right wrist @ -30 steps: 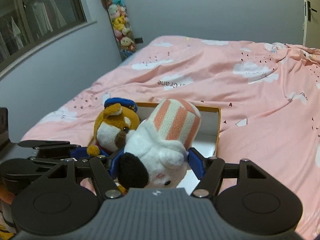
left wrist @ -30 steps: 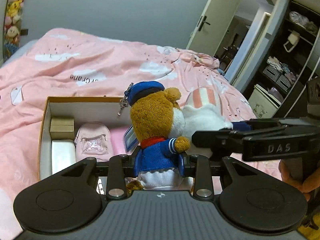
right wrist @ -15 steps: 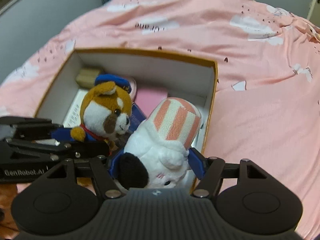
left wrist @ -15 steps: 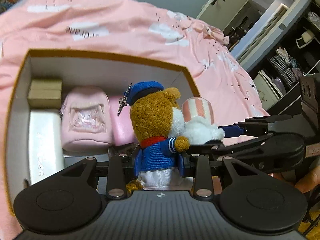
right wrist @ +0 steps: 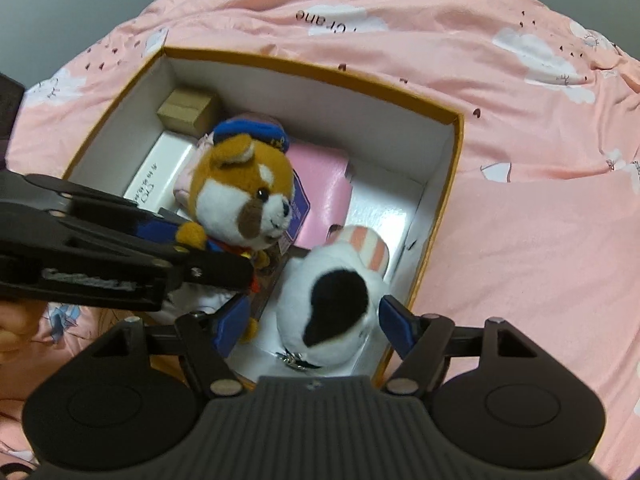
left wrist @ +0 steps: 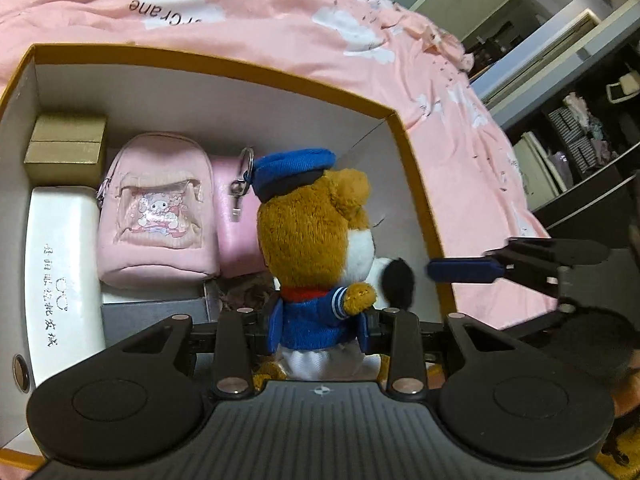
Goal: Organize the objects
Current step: 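Carry the bear keychain and white plush over the orange box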
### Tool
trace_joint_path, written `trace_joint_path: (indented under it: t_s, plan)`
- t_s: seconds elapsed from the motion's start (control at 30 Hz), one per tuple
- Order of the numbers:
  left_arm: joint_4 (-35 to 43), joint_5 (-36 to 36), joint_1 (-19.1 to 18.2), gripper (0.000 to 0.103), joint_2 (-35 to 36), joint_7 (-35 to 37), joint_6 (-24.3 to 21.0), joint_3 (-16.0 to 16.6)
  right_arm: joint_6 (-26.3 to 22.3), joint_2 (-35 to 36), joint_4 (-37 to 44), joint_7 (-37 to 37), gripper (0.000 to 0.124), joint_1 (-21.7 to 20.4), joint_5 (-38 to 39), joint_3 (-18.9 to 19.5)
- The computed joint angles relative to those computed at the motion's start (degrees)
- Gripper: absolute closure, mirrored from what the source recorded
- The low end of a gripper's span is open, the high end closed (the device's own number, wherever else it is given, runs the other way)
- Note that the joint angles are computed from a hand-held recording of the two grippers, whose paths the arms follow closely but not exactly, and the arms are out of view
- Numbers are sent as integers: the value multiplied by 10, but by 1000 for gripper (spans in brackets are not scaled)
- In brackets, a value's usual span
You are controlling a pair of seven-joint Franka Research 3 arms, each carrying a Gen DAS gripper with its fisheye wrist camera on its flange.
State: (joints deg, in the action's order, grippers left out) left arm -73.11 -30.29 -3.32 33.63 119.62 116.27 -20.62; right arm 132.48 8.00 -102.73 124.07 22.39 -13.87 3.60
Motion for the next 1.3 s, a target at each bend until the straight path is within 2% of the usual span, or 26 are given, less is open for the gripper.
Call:
trace_joint_path:
  t_s: [0.17,0.33,0.43,0.5,0.67,0.87,0.9,0.93,1.0,1.1,1.2,1.27,1.3]
  plan:
    - [37,18,-5,63,16,-15,-32,2,24,-27,-26,28,51,4,-45,1]
    - [60,33,-19,64,17,-1,-15,0,47,-51,-53,61,52,1,-106,7]
    - [81,33,-29,64,28,-13,-5,-3,56,-57,-60,83,60,-5,-153,9]
    - [104,25,-33,64,44,-32,-1,-7,62,-56,-61,88,66,-11,-156,9]
    - [174,21,-56,64,100,-129,-2,-9,84,-55,-65,100,66,-21,-166,6]
    - [278,39,-81,63,177,-204,-47,-16,92,-50,-66,113,66,-24,-187,4]
    - [284,43,-83,59,181,-208,-51,-16,91,-50,-66,114,66,-24,-191,3]
    - [297,49,-87,50,189,-213,-57,-14,91,-50,-66,115,66,-24,-194,3]
    - [303,54,-87,37,192,-221,-62,-14,91,-50,-67,120,66,-24,-199,3]
    - [296,48,-75,34,187,-211,-69,-21,96,-50,-68,123,66,-25,-201,2]
    - [247,36,-58,35,155,-186,-47,-24,103,-47,-67,123,66,-25,-200,2]
    - [221,35,-49,39,136,-168,-35,-23,108,-44,-64,121,66,-24,-200,2]
    - [204,36,-46,47,124,-157,-24,-20,111,-42,-62,119,66,-23,-200,3]
